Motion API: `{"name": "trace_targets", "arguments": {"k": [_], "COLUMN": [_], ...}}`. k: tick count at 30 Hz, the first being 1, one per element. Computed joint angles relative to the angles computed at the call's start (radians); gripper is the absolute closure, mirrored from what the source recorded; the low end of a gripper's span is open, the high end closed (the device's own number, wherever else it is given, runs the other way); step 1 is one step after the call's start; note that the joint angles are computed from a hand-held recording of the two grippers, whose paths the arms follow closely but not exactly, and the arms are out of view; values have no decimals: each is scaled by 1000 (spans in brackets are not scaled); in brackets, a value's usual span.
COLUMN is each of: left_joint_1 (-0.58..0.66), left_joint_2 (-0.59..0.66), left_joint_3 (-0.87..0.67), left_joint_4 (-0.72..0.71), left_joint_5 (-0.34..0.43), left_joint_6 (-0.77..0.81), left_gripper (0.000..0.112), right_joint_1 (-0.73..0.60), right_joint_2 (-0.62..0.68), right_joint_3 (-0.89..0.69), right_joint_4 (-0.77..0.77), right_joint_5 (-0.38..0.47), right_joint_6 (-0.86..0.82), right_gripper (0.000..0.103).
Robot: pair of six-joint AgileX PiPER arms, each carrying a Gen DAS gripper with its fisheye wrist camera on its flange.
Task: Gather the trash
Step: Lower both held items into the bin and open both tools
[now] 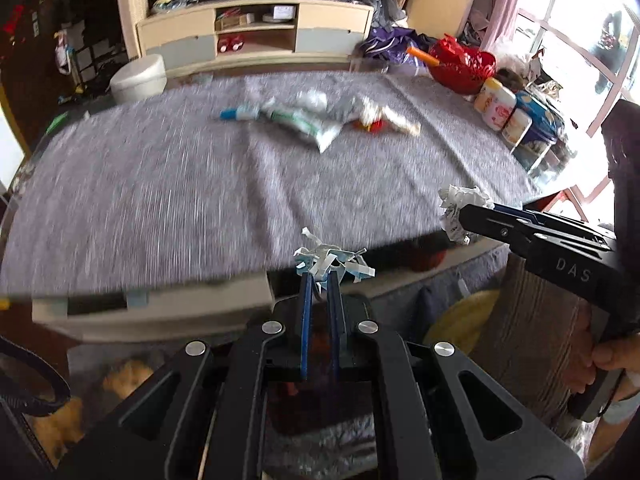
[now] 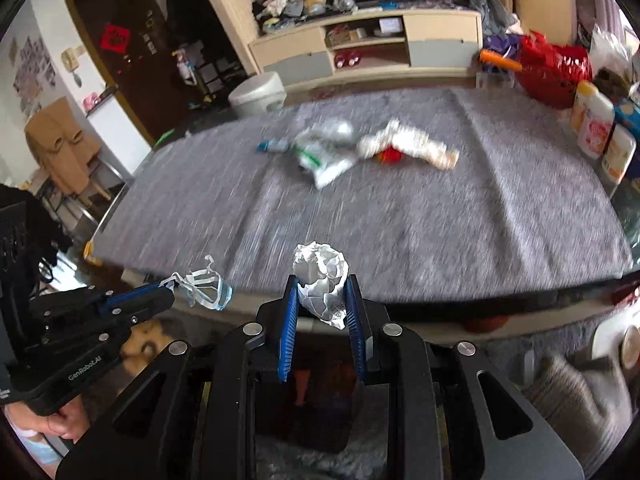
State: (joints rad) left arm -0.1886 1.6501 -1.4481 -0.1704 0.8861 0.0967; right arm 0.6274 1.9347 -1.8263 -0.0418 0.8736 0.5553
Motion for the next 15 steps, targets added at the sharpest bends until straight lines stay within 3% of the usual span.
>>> {"name": "trace_targets", "arguments": {"k": [8, 15], "left_joint_1": [32, 48], "left_joint_2": [-69, -33], "left_joint_3": [308, 421], "left_joint_4": [-87, -162], "left_joint_5": [-126, -198], "left_joint_6": [61, 119], "left_gripper": [106, 106], "right_joint_1": [75, 86], "right_joint_2": [-4, 82], "right_joint_3": [182, 211], "right_joint_4": [19, 109], "right_joint_5": [-78, -108], "right_joint_6": [54, -8], "right_gripper": [79, 79]}}
